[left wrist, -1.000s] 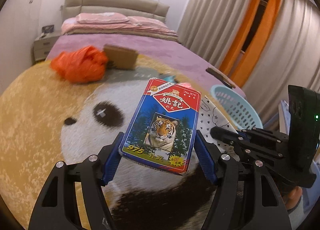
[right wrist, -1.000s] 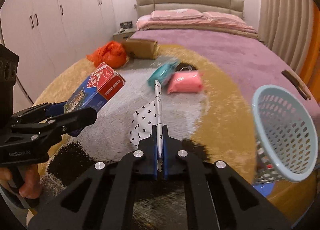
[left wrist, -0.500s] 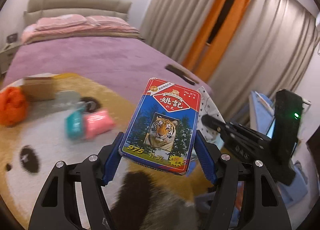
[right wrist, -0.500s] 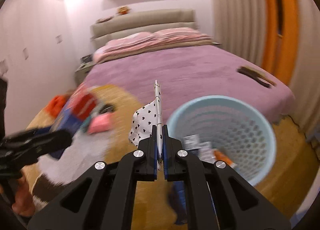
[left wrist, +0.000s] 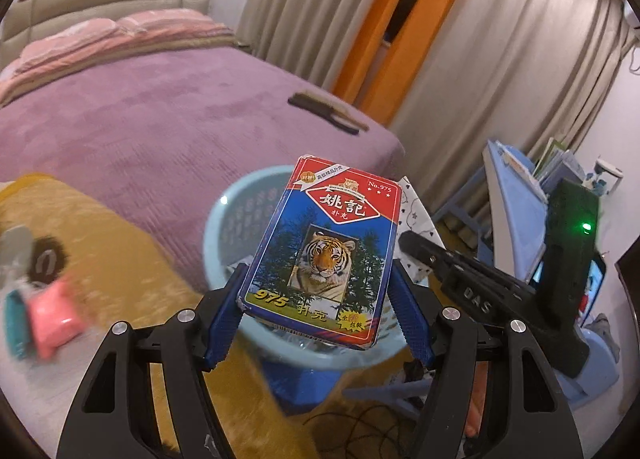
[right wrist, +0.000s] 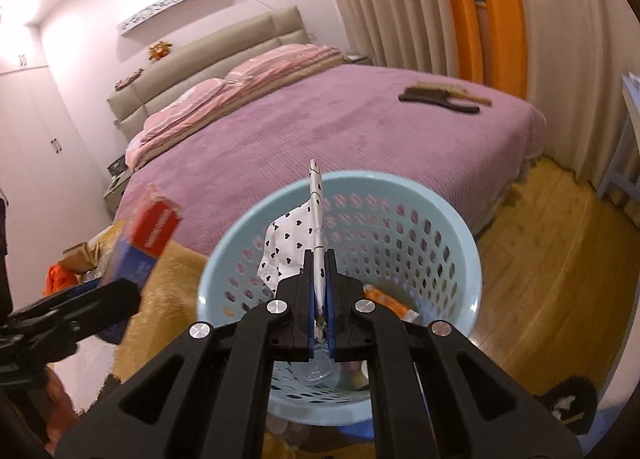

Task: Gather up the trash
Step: 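Carry the tiger box and polka-dot paper over the basket and release both, then lower the left tool onto the orange plastic bag and grasp it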

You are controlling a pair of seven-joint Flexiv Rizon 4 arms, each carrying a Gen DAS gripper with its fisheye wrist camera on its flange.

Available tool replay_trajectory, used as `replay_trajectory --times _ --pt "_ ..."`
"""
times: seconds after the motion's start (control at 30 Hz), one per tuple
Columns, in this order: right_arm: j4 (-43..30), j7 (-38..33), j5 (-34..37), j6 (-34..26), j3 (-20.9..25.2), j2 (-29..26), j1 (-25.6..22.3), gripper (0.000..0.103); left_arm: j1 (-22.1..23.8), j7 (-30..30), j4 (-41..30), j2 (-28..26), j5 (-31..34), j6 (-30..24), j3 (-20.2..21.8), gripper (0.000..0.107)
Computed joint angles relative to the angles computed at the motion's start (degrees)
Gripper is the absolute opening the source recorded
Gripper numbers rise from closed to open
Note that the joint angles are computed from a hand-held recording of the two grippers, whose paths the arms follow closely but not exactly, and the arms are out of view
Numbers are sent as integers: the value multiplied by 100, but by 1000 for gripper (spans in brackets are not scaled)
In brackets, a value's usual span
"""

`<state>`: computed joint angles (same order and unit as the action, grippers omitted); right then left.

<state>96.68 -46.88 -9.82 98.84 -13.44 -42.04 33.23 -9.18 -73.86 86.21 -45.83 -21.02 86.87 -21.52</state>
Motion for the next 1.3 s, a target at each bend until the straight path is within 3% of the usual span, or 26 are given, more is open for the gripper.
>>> replay_trajectory --times 0.23,0.33,0.4,0.47,0.7,0.93,1.07,1.23,1.3 --pt "-322 256 -132 -607 410 -242 -474 4 -688 -612 -1162 -558 33 -1102 939 71" --pt "-572 257 -257 -973 862 -364 -862 14 -739 -810 -1191 -562 107 -1205 1059 78" --pt "-486 342 -268 -881 847 -357 -885 38 -612 -763 -997 -476 93 -1089 909 83" --pt "-277 548 -274 -693 463 -297 -603 48 -482 -707 -688 -335 61 -852 755 86" --pt "25 469 -466 -428 254 -76 -302 48 -324 -821 317 220 163 71 641 87" --pt "345 283 -527 -125 -475 231 633 48 274 -813 1395 888 425 945 49 89" --pt "405 80 -437 2 -746 360 1065 49 841 -971 1974 1261 699 1334 -398 90" --pt "348 -163 -331 36 -879 437 1436 53 1266 -1424 2566 1717 1046 1718 -449 92" --pt "277 -246 -330 27 -811 436 1475 54 1177 -1673 2778 1942 1064 1807 -100 93"
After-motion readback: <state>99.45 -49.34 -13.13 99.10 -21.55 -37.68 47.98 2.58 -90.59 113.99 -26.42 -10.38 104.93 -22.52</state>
